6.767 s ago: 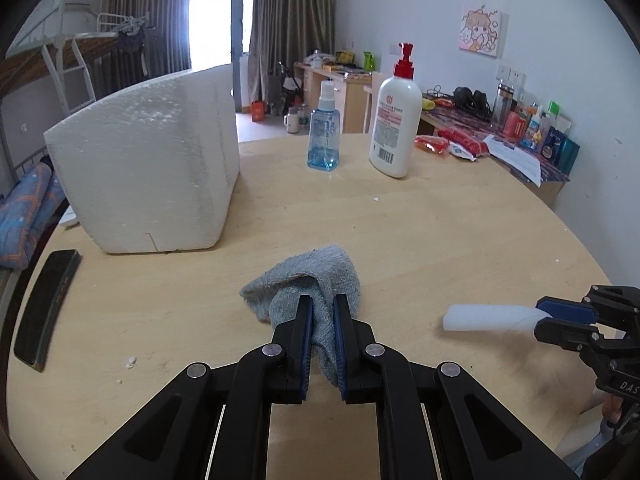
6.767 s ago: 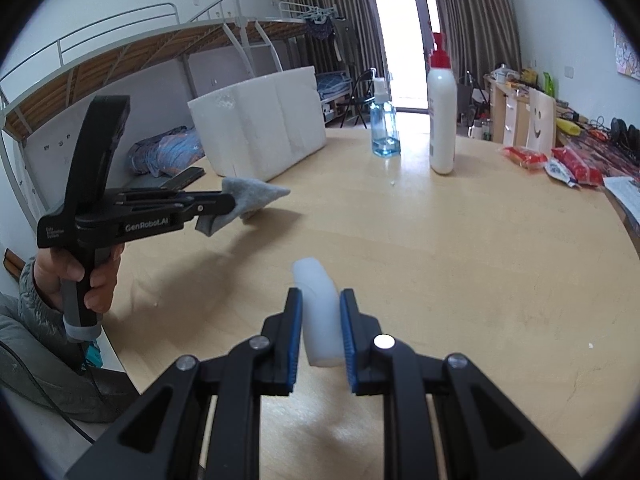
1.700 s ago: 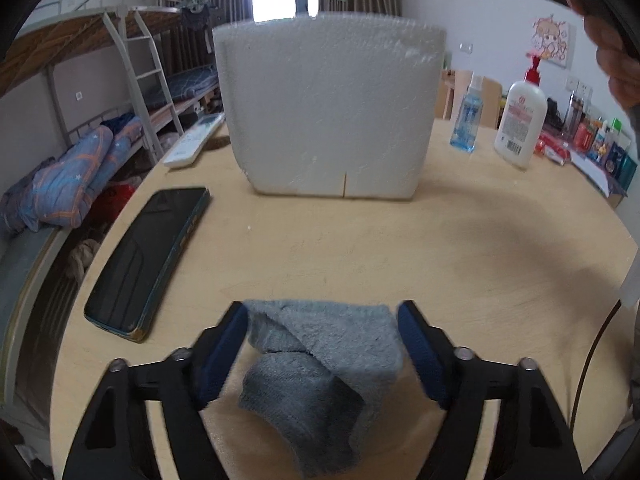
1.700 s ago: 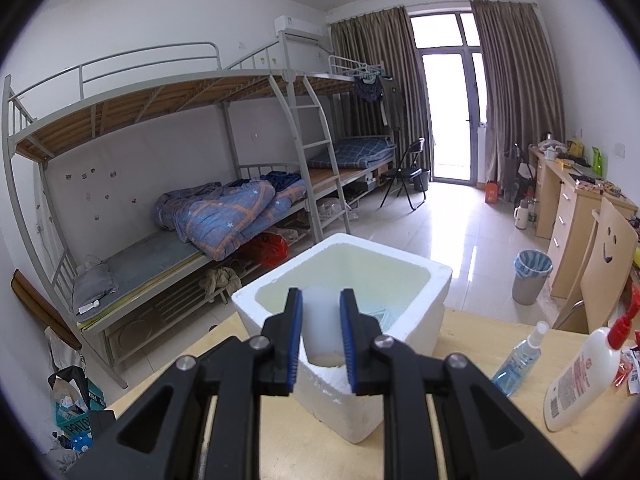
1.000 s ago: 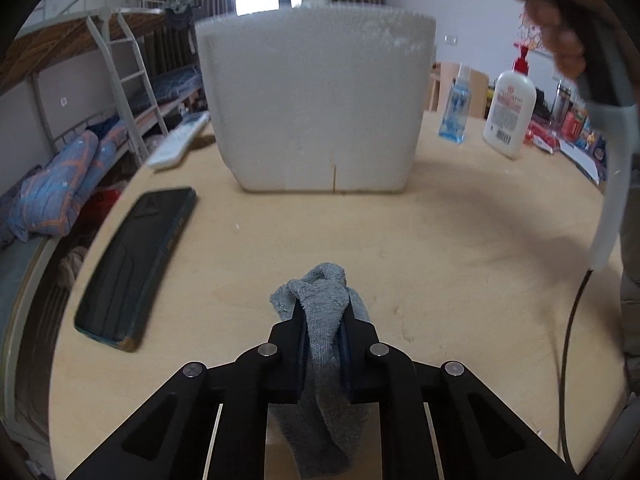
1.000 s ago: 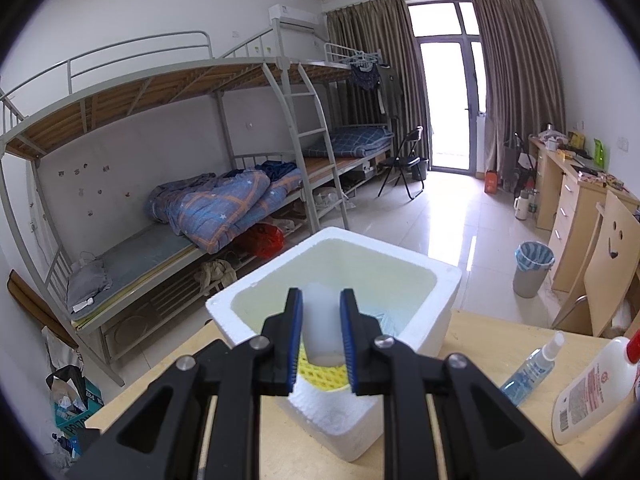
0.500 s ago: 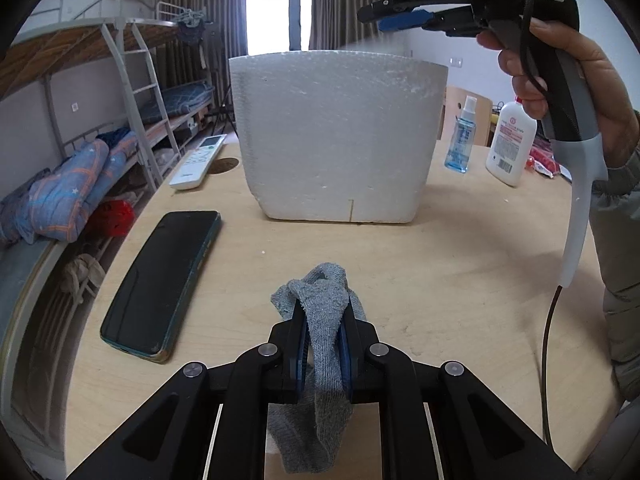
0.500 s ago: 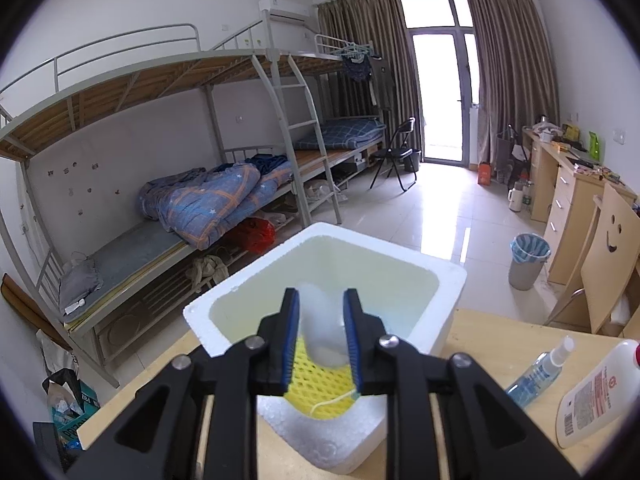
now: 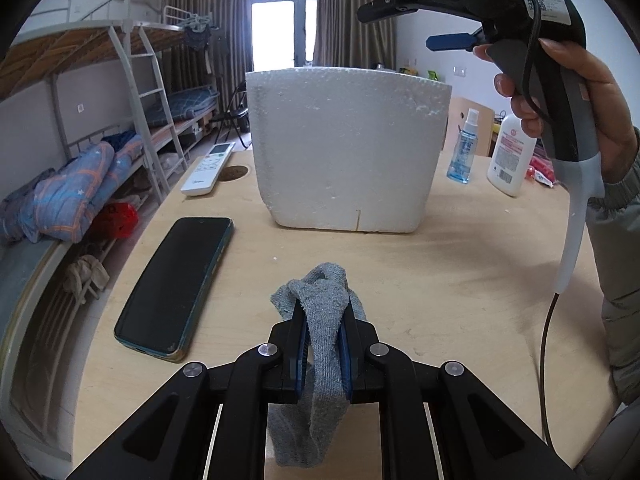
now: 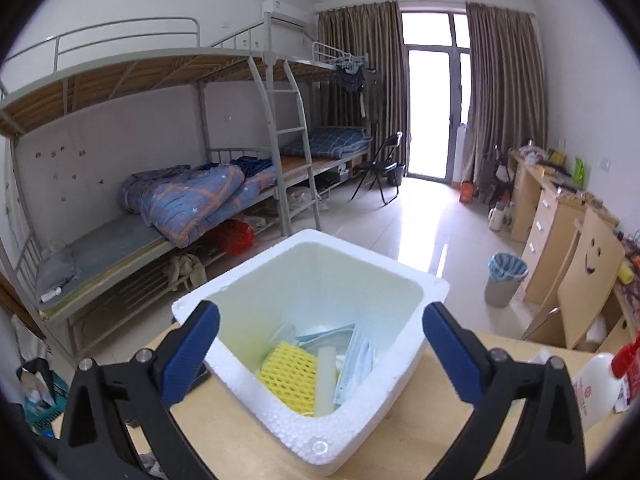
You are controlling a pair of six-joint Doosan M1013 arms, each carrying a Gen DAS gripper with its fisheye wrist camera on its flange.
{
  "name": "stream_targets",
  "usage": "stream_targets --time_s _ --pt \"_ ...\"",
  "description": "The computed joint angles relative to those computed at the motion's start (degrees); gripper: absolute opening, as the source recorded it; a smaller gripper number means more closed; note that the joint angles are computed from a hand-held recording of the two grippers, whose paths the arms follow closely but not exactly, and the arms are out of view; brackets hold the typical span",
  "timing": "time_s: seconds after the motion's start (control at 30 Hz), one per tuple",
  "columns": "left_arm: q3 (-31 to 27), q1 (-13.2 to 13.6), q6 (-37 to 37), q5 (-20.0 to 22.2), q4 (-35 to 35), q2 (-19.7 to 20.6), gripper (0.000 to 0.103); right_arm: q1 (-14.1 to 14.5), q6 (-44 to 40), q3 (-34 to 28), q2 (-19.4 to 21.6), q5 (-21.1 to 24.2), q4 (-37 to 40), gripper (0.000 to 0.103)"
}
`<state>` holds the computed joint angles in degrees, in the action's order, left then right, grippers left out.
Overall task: Organize soft objects
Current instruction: 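Carry the grey cloth with the left gripper over the foam box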
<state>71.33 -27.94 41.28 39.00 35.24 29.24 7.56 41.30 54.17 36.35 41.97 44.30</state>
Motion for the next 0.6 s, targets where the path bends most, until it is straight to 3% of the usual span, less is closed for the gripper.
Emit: stream_targets --time_s 0.33,0.6 --pt "-0.1 -0.4 -2.0 -0.1 2.0 -0.4 0.014 -0.5 -3.4 2.7 -1.9 -0.3 2.2 0.102" --pt "-1.0 -1.1 -6.7 0.7 7.4 -0.7 0.014 -1.2 -6.9 5.5 -3.8 -1.1 5.6 0.102"
